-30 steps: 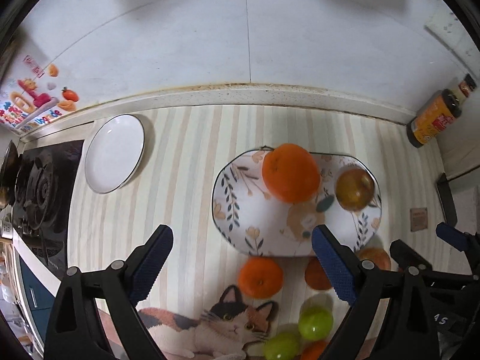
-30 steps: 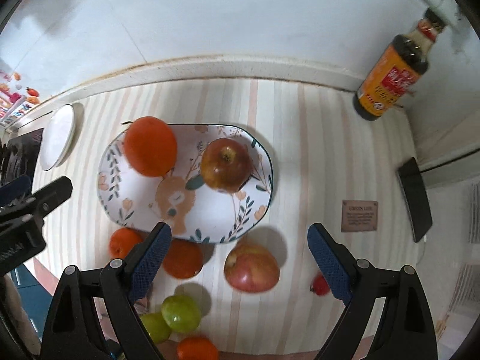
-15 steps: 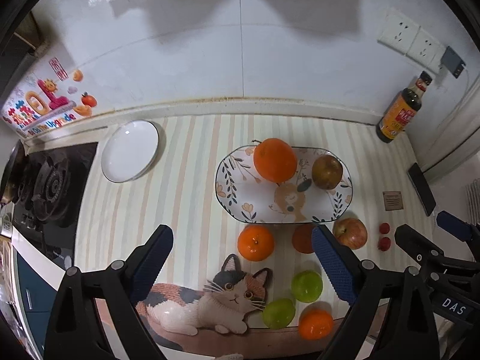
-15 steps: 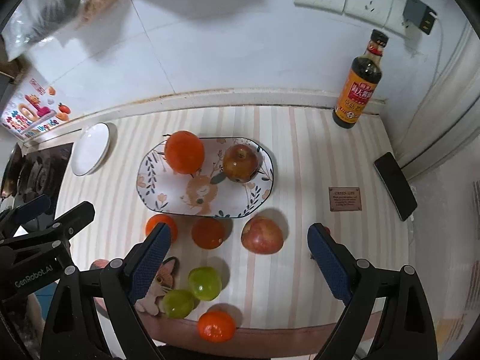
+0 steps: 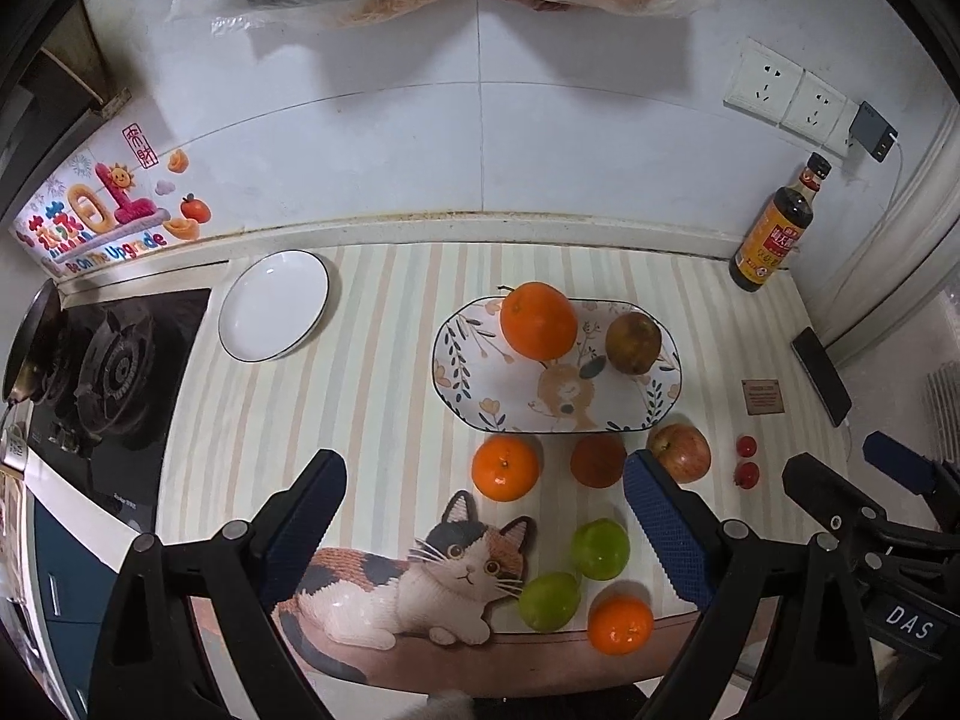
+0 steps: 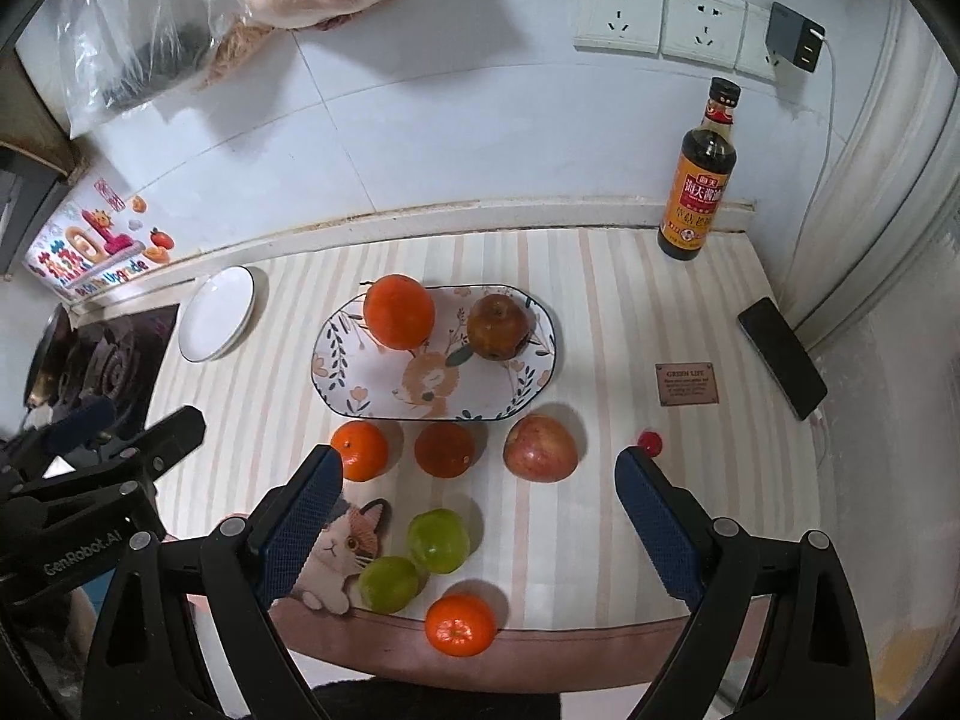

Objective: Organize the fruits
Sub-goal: 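Lift both open grippers away from the floral plate, then grasp a tangerine with the left gripper while the right gripper grasps a large red-yellow apple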

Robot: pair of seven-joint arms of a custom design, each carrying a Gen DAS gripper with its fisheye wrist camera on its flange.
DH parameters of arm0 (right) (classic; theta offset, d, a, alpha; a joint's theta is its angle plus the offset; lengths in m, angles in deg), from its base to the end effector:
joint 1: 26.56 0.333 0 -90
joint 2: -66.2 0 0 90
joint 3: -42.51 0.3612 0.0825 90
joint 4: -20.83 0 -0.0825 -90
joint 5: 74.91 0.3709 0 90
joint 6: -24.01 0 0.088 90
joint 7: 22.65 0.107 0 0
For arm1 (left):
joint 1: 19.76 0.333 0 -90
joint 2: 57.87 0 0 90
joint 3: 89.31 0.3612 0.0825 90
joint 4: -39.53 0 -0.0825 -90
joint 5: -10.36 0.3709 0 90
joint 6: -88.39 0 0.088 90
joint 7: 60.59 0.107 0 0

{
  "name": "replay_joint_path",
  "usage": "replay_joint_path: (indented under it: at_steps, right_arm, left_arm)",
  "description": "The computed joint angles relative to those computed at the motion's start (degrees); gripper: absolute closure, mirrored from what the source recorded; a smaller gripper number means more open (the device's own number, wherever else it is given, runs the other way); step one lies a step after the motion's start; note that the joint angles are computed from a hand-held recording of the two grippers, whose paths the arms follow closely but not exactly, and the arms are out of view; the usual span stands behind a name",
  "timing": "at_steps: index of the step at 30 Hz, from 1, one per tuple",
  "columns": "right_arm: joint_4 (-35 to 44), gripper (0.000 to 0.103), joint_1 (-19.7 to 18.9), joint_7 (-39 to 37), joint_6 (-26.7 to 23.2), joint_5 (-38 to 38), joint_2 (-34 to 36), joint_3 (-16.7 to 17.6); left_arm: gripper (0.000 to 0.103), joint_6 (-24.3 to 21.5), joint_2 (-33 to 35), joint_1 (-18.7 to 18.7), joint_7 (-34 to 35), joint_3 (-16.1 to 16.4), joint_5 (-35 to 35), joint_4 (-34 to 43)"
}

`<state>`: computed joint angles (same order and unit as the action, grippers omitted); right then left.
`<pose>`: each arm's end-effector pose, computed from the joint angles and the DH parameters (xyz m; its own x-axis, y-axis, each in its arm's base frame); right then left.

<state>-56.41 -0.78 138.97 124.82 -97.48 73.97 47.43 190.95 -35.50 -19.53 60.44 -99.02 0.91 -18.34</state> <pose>0.5409 0.2758 0.7218 -0.6130 -0.7795 -0.1289 -0.6717 0.6001 -0.4344 0.6789 -0.0937 0.7189 -0.6267 -0.7793 -0.0026 -0.6990 0.5636 -0.4401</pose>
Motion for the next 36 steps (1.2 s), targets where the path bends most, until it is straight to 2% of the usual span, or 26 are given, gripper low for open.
replay_joint_path:
  at_steps: [2,4,10,15,18,22,24,27,29,31,33,35,36]
  right_arm:
    - [-1.2,0.005,-0.1,0.7,0.8,-0.3,-0.5,-0.1]
    - [-3.5,0.005,-0.5,1.6,2.8,-0.2,-1.6,-0.2]
    - [-12.7,0.003,-3.4,2.0,9.6,2.2,-4.9,-0.5]
    - [-22.3,0.003,-6.8,2.2,15.5,8.2,-7.4,-1.1]
    - [-28.3,0.003,-9.0,0.8,20.8,13.8,-7.9,-1.9]
    - [-32.7,0.004,-10.9,-2.0,26.4,20.0,-6.4,-2.4]
    - [-34.1,0.005,-11.7,-4.2,29.3,23.5,-5.2,-2.6]
    - [-35.5,0.008,-12.6,-6.6,32.6,28.5,-3.4,-2.8]
    - [-36.7,0.016,-13.0,-7.7,34.9,31.3,-2.8,-2.8]
    - [-38.1,0.029,-13.5,-10.0,38.2,35.4,-2.3,-2.7]
    - [-38.4,0.034,-13.5,-11.4,39.8,37.0,-2.0,-2.5]
    - [-37.8,0.034,-13.2,-11.5,38.9,35.9,-1.6,-2.6]
    - [-37.5,0.034,-13.1,-11.6,38.3,35.7,-1.6,-2.5]
  left_arm:
    - [0.007,0.8,-0.1,0.0,0.1,-0.1,-0.3,-0.6]
    - [0.001,1.9,-0.1,-0.3,-0.1,0.0,0.2,-1.3]
    - [0.001,0.7,3.8,-2.5,-4.0,1.0,4.6,1.2]
    - [0.001,-3.0,8.7,-4.6,-6.3,1.6,9.1,4.2]
    - [0.001,-5.2,12.2,-6.3,-6.7,2.1,12.2,6.8]
    - [0.001,-8.7,17.2,-8.4,-7.2,2.7,15.1,11.2]
    - [0.001,-12.3,21.0,-9.5,-7.5,3.1,16.2,16.0]
    - [0.001,-18.0,26.3,-10.4,-7.3,3.3,16.2,24.0]
    - [0.001,-21.5,29.5,-11.1,-6.9,3.5,16.3,29.0]
    - [0.001,-21.4,29.4,-11.3,-6.6,3.7,15.9,27.9]
    - [0.010,-19.8,27.8,-11.0,-6.5,3.1,15.3,24.0]
    - [0.035,-20.0,27.3,-10.5,-6.5,2.4,14.4,22.7]
    - [0.041,-21.2,27.7,-10.1,-6.8,1.8,13.1,23.4]
